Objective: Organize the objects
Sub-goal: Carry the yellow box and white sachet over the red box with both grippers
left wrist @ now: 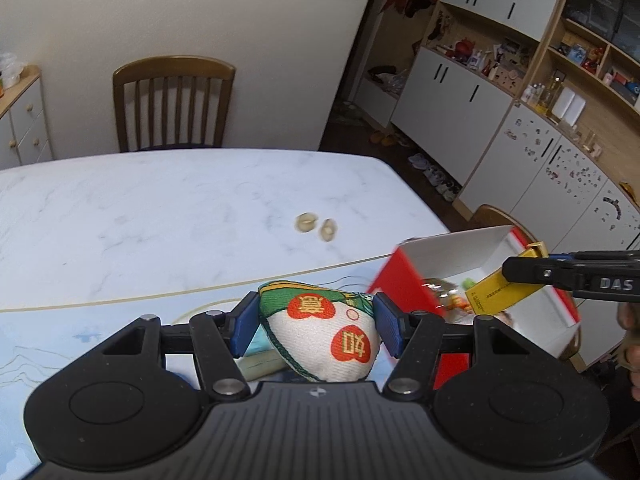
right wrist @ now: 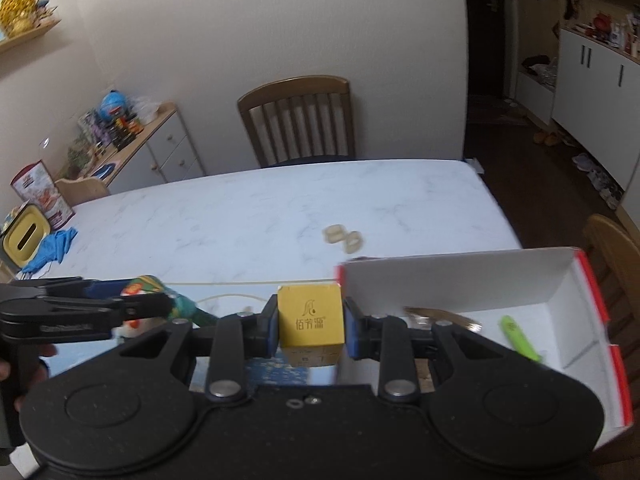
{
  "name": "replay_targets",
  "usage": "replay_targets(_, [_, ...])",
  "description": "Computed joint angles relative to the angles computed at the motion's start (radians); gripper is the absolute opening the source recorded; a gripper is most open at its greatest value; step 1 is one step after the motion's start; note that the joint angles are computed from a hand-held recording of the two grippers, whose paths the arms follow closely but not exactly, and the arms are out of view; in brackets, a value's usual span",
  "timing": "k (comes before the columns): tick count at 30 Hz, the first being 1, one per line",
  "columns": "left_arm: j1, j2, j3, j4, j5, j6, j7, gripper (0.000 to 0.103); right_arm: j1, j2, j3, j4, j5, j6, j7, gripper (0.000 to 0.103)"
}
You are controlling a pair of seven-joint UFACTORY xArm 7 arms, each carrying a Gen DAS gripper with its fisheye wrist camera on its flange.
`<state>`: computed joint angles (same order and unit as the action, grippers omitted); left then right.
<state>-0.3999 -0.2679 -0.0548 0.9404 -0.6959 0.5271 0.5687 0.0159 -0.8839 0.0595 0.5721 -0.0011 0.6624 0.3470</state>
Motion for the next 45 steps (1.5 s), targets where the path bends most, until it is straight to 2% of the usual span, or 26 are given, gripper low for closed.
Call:
replay_targets(13, [-0.097, 0.050, -0.111, 0.080, 0.091, -0.048, -0.169, 0.061, -0.128, -0.191, -0.156, -0.111, -0.016, 0.072, -0.163, 0.030])
replay_targets(21, [-0.152, 0.135, -0.180, 0.137, 0.189, -0.084, -0.275, 0.061, -0.217, -0.200, -0.237, -0.141, -0.004, 0.073, -0.276, 0.030])
replay_targets(27, [-0.169, 0.217, -0.219, 0.187, 0.307, -0.095, -0.390, 0.061, -0.260, -0.172, -0.280, -0.149, 0.018, 0.062, -0.357, 0.030])
replay_targets(29, [-0.176, 0.243, -0.226, 0.203, 0.325, -0.099, -0.408, 0.061, -0.270, -0.153, -0.289, -0.149, 0.026, 0.053, -0.381, 0.030])
replay_targets(33, [-0.184, 0.290, -0.238, 0.223, 0.443, -0.094, -0.505, 0.061, -0.282, -0.107, -0.308, -0.144, 0.049, 0.033, -0.423, 0.030])
replay_targets(39, [-0.197, 0.345, -0.235, 0.238, 0.591, -0.068, -0.632, 0.061, -0.257, -0.021, -0.335, -0.130, 0.110, -0.006, -0.488, 0.030])
replay_targets(45, [-0.211, 0.385, -0.228, 0.257, 0.692, -0.034, -0.720, 0.061, -0.227, 0.050, -0.339, -0.122, 0.162, -0.034, -0.551, 0.030])
